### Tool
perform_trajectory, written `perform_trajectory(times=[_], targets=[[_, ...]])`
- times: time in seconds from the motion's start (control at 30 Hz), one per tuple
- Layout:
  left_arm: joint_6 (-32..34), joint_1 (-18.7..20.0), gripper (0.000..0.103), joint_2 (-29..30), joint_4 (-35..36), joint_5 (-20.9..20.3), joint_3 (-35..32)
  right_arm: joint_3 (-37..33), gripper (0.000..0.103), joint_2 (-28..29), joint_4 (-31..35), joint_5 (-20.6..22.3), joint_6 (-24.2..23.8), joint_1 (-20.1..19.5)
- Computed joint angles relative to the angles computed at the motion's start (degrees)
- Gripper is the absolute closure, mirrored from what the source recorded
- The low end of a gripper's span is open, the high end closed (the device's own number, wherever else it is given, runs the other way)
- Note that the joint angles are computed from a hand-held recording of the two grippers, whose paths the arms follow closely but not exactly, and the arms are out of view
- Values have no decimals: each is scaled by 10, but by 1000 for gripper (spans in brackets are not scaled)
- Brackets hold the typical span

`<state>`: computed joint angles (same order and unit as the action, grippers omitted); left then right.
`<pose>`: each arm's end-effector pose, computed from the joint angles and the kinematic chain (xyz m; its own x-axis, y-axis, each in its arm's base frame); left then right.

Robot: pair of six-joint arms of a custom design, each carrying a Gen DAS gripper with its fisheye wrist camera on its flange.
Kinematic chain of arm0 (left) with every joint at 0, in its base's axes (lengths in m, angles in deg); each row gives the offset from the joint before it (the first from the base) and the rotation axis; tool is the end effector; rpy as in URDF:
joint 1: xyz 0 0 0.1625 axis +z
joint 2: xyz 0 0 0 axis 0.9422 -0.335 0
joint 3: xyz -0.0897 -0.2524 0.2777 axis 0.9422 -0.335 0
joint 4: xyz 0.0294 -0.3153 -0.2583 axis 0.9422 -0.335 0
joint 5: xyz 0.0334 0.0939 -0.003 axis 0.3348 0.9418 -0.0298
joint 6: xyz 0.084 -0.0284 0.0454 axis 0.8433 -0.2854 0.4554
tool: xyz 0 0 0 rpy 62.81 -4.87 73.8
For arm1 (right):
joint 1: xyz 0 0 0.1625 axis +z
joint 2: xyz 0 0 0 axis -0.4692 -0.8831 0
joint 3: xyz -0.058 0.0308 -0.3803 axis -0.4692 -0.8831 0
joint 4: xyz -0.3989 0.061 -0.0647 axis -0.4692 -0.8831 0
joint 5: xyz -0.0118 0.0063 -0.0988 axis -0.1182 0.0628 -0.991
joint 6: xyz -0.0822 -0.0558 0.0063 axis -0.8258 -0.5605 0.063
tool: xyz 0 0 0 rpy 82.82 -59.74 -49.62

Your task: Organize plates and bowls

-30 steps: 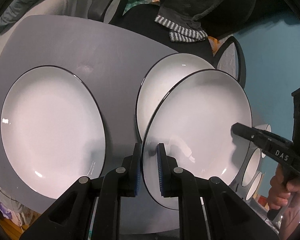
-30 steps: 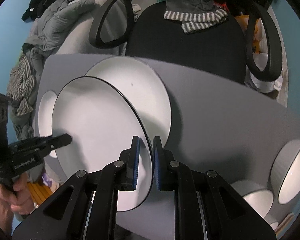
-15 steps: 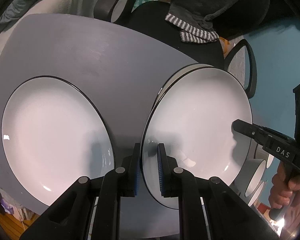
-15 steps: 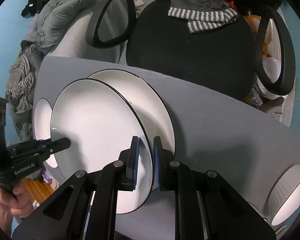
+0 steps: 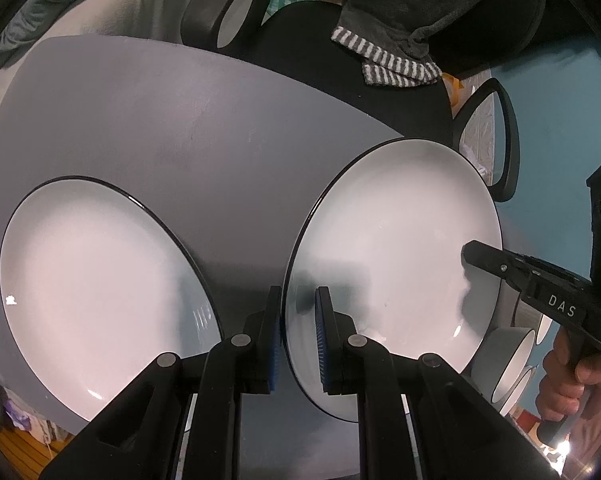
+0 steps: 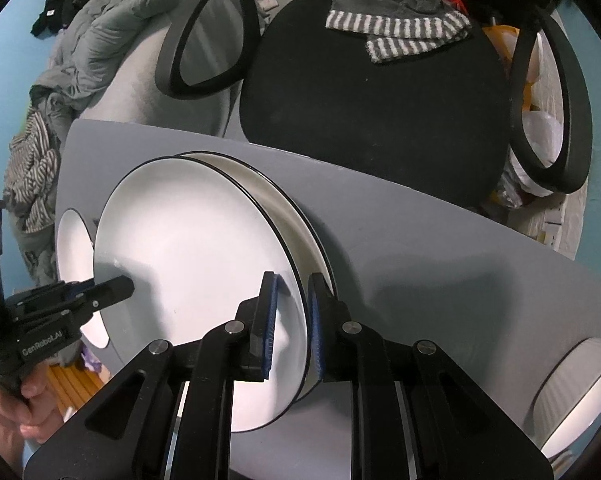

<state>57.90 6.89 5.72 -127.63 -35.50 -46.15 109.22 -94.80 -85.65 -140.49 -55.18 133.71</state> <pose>0.0073 -0.7835 0.2970 -0.8609 -0.1518 -0.4856 -0.1582 0.9870 -0.0280 0.3103 -0.7504 -0.0072 -0.9056 -0.1254 0.4053 -0.0864 0.9898 0.1132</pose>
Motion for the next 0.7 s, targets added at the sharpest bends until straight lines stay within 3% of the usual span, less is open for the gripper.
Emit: perform_trajectory(times=[0.17, 0.23, 0.33, 0.53, 0.7], targets=[[0, -2, 88, 1, 6, 9, 0, -38, 80, 19, 35, -6, 22, 4], [-1, -5, 82, 4, 11, 14, -3, -58, 72, 31, 49, -11, 32, 7], [7, -11, 75, 14, 26, 31, -10, -114, 69, 61, 95, -31, 55, 14], [14, -19, 69, 15, 28, 54, 0, -236, 68, 124, 193, -70, 83, 25], [0, -20, 69, 20, 42, 54, -11, -287, 68, 151, 233, -84, 94, 28]])
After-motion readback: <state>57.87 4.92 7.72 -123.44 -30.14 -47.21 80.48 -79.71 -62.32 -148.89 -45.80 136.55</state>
